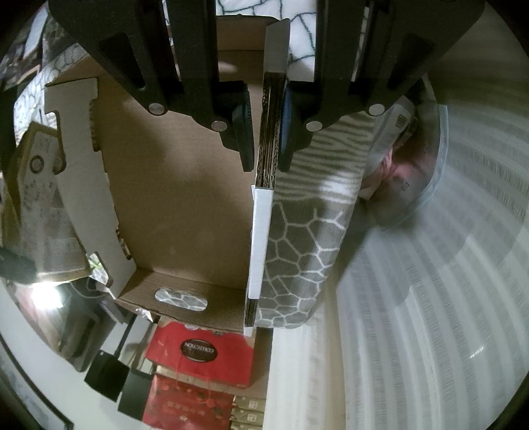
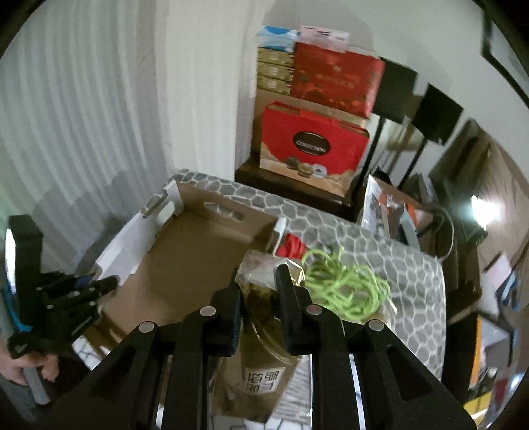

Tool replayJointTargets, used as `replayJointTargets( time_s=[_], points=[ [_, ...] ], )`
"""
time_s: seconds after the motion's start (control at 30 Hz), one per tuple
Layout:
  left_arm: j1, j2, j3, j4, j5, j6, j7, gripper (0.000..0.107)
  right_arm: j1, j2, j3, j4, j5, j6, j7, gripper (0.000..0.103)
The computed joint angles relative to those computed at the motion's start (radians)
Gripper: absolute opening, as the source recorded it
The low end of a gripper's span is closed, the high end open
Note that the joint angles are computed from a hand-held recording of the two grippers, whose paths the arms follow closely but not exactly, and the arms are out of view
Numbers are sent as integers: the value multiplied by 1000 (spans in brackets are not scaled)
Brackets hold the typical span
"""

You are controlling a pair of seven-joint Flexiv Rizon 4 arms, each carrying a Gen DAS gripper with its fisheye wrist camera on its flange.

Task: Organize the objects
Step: 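Lift the gold package with the right gripper and carry it over the box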

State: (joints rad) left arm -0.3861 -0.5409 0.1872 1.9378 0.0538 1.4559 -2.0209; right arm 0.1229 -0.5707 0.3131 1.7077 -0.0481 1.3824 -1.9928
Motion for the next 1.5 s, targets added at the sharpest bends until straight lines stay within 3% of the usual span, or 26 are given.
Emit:
replayJointTargets(
  time_s=[0.07, 0.13, 0.27, 0.37, 0.43, 0.53, 0.6, 0.73, 0.77, 0.8, 0.9, 1.27, 1.5],
  points=[
    [1, 0, -1, 0, 0, 0, 0, 12, 42, -16, -46, -15, -32, 8, 27, 25],
    [6, 0, -7, 1, -2, 1, 2, 12, 52, -24, -65, -29, -50, 13, 51, 43],
    [16, 1, -18, 5, -9, 7, 13, 12, -73, -26, 47, -61, 58, -3, 30, 81],
    [17, 1, -20, 7, -14, 11, 17, 12, -125, -30, 57, -63, 124, -36, 55, 83],
    [14, 1, -17, 9, -16, 15, 15, 12, -155, -49, 70, -89, 167, -105, 71, 83],
    [12, 1, -17, 11, -21, 17, 15, 12, -231, -105, 140, -191, 277, -316, 40, 80],
    [12, 0, -17, 11, -23, 18, 16, 12, -235, -120, 140, -226, 323, -378, 32, 79],
    [10, 1, -16, 6, -26, 7, 18, 12, -193, -96, 102, -207, 363, -345, -30, 77],
    [11, 1, -17, 7, -26, 8, 18, 12, -181, -93, 91, -206, 372, -347, -39, 65],
    [9, 1, -16, 5, -26, 7, 17, 12, -167, -90, 76, -208, 374, -360, -40, 45],
    [14, 1, -21, 7, -27, 8, 19, 12, -148, -85, 52, -208, 395, -367, -57, 27],
    [16, 1, -23, 8, -32, 9, 23, 12, -123, -10, 41, -188, 442, -307, -166, 24],
    [18, 0, -25, 8, -34, 9, 26, 12, -60, 16, 36, -187, 390, -269, -215, 24]
  ],
)
